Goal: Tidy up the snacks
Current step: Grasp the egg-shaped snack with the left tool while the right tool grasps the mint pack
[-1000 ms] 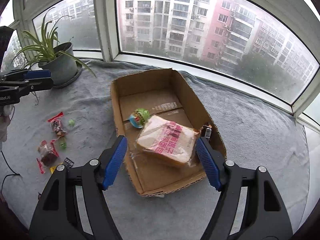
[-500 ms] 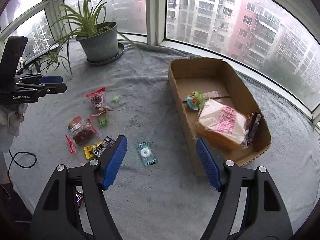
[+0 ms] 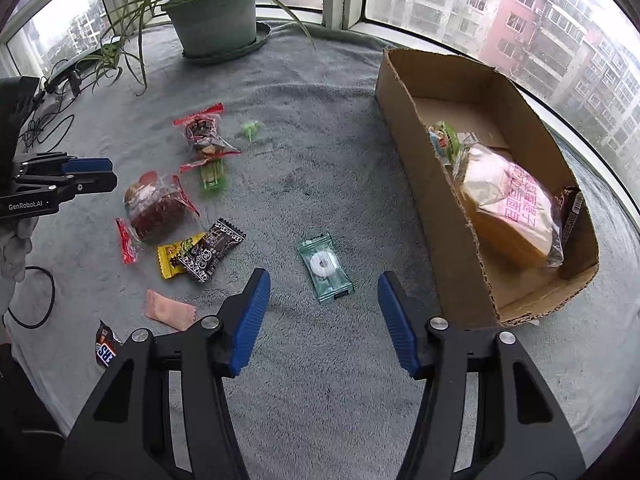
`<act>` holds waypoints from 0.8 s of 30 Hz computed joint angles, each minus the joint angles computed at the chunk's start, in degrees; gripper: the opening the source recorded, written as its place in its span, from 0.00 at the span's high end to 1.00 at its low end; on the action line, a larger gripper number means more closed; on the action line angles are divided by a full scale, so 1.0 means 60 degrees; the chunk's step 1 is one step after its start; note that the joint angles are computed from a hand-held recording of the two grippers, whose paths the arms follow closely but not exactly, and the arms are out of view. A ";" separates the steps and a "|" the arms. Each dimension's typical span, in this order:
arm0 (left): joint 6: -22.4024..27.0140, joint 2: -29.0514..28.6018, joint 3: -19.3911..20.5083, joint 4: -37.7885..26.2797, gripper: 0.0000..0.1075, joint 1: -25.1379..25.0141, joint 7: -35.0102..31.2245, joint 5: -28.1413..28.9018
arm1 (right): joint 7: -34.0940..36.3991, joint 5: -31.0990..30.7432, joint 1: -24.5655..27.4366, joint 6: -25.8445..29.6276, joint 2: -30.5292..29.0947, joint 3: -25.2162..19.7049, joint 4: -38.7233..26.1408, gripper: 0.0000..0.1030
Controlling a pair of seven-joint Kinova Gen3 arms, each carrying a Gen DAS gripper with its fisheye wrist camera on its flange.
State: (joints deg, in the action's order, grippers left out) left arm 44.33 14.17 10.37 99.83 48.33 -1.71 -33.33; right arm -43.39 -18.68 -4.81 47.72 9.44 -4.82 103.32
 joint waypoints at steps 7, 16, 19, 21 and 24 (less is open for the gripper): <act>-0.0314 0.0152 0.0018 0.0016 0.68 -0.0078 -0.0358 0.0309 | -0.0332 0.0458 -0.0212 -0.0166 0.0357 -0.0045 -0.0073 0.44; -0.0642 0.0356 -0.0127 -0.0106 0.68 -0.0171 -0.1013 0.0843 | -0.0635 0.0801 -0.0318 -0.0270 0.0736 -0.0159 -0.0223 0.44; -0.0645 0.0423 -0.0170 -0.0213 0.68 -0.0187 -0.1203 0.0953 | -0.0748 0.0933 -0.0381 -0.0239 0.0874 -0.0178 -0.0314 0.44; -0.0697 0.0475 -0.0157 -0.0261 0.68 -0.0284 -0.1429 0.1161 | -0.0788 0.0988 -0.0401 -0.0164 0.0972 -0.0198 -0.0387 0.46; -0.0575 0.0570 -0.0285 -0.0366 0.68 -0.0106 -0.1427 0.1068 | -0.0791 0.0978 -0.0391 -0.0006 0.1080 -0.0244 -0.0509 0.54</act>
State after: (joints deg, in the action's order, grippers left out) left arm 40.87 17.59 8.66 97.64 47.70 -10.27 -26.92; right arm -48.14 -12.82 -7.16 47.68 15.92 -6.28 100.27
